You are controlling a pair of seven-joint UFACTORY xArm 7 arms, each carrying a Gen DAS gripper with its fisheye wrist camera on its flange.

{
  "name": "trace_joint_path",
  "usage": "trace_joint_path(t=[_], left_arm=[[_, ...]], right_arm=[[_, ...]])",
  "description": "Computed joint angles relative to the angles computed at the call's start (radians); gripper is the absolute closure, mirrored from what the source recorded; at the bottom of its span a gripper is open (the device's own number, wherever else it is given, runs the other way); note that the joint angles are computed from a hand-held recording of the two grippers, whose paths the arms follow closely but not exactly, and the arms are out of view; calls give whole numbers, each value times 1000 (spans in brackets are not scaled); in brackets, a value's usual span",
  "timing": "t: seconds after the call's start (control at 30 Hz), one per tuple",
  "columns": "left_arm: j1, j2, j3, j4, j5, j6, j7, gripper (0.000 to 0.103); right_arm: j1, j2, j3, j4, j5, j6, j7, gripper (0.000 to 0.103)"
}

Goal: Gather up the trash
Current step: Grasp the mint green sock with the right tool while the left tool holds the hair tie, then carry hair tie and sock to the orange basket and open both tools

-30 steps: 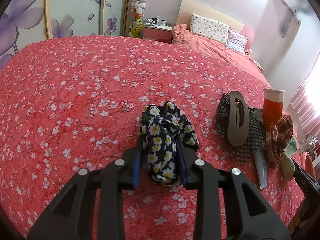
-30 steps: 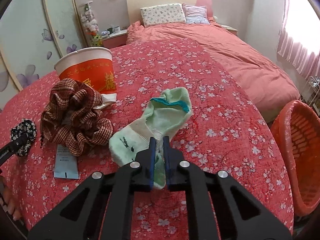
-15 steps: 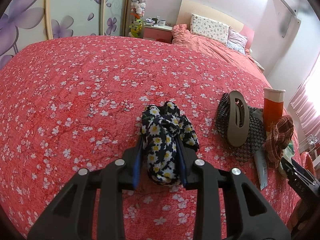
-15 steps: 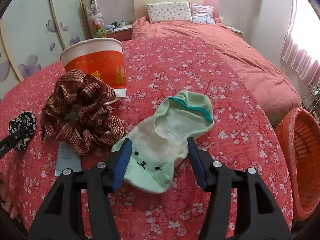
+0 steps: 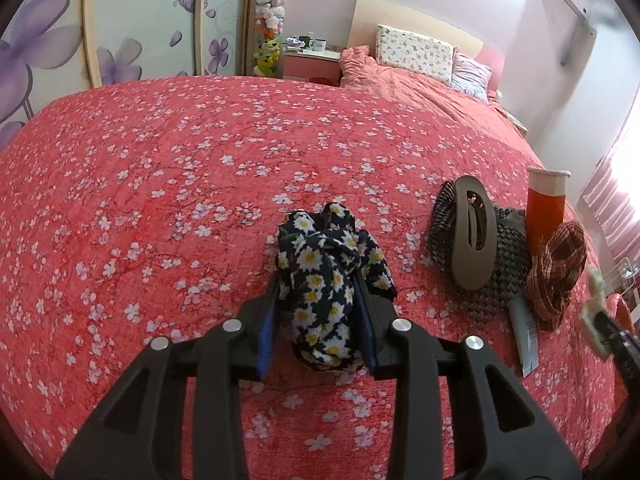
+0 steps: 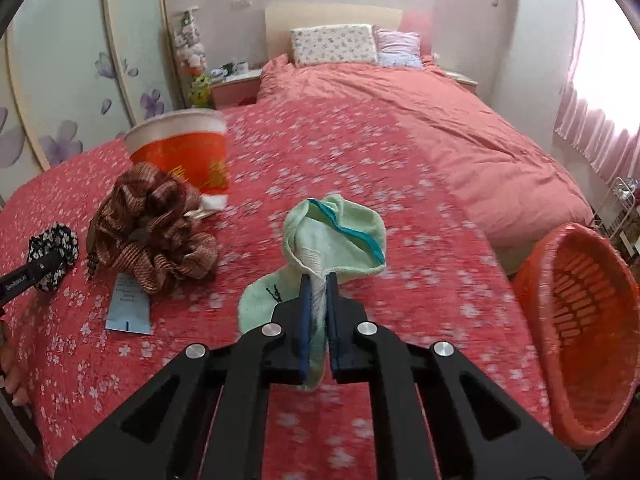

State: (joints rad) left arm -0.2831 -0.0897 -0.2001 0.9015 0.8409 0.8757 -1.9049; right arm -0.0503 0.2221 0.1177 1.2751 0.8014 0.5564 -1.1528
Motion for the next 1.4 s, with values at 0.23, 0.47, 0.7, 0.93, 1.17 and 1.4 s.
trace_joint_path(t=[0.23,0.47,0.7,0.93,1.17,1.4], left_arm=[[7,-12,0,-15,32,-31,-23,88],[-32,-6,-37,56,63,89,-8,89],[-105,60,-64,217,116,171,26,89],[-207,202,-36,427,183,140,66,89],[-323,411,19,706,209,72,173,89],[-390,674,65,1061,134,-17,356,89]], right_arm=[[-27,6,-9,21,9,29,1,96],[-72,-7,-23,44,90,83,-45,96],[-118,-35,-59,57,213,134,-117,96],[-163,-53,-100,73,323,176,-184,96],[-194,-63,-124,73,439,119,-283,96],[-237,3,-133,151,464,111,-260,96]])
